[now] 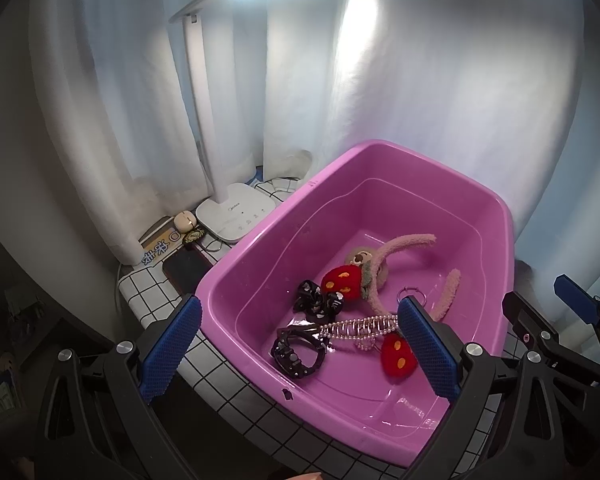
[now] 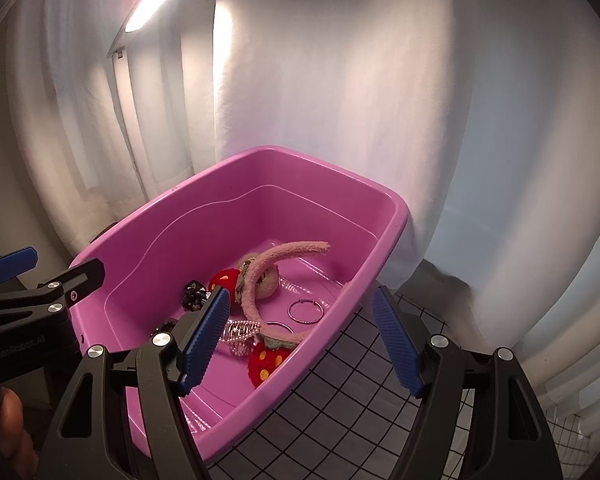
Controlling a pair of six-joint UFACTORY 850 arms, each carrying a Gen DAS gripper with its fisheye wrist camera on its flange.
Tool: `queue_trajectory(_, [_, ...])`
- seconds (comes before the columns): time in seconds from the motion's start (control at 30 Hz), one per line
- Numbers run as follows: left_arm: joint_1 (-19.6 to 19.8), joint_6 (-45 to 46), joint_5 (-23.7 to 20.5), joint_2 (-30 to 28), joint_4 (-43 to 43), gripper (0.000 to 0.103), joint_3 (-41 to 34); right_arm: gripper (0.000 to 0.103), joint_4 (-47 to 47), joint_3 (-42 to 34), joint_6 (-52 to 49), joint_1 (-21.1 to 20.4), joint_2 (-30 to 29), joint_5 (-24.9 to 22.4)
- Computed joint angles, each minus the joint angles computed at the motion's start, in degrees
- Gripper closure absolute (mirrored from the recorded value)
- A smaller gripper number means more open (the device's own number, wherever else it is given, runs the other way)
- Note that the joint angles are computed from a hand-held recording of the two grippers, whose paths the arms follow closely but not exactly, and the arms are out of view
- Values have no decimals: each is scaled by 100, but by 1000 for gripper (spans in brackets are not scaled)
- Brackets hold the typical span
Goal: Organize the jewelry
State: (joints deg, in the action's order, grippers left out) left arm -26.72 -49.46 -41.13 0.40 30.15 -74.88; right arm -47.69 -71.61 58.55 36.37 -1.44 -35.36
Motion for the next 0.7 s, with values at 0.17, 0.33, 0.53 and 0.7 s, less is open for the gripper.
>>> queue_trajectory(0.17, [18,37,-8,9,-39,6,1,33,-4,2,-28,23,3,-16])
queue_trajectory(0.33, [6,20,-27,16,-23,6,0,33,-6,5,-36,30,9,-33])
queue_trajectory(0.53, [10,21,-37,15,-36,6,0,33,-3,-4,-35,31,2,-39])
queue_trajectory(0.7, [25,-75,-55,16,8,6,-4,33,22,-6,-77,35,8,-58])
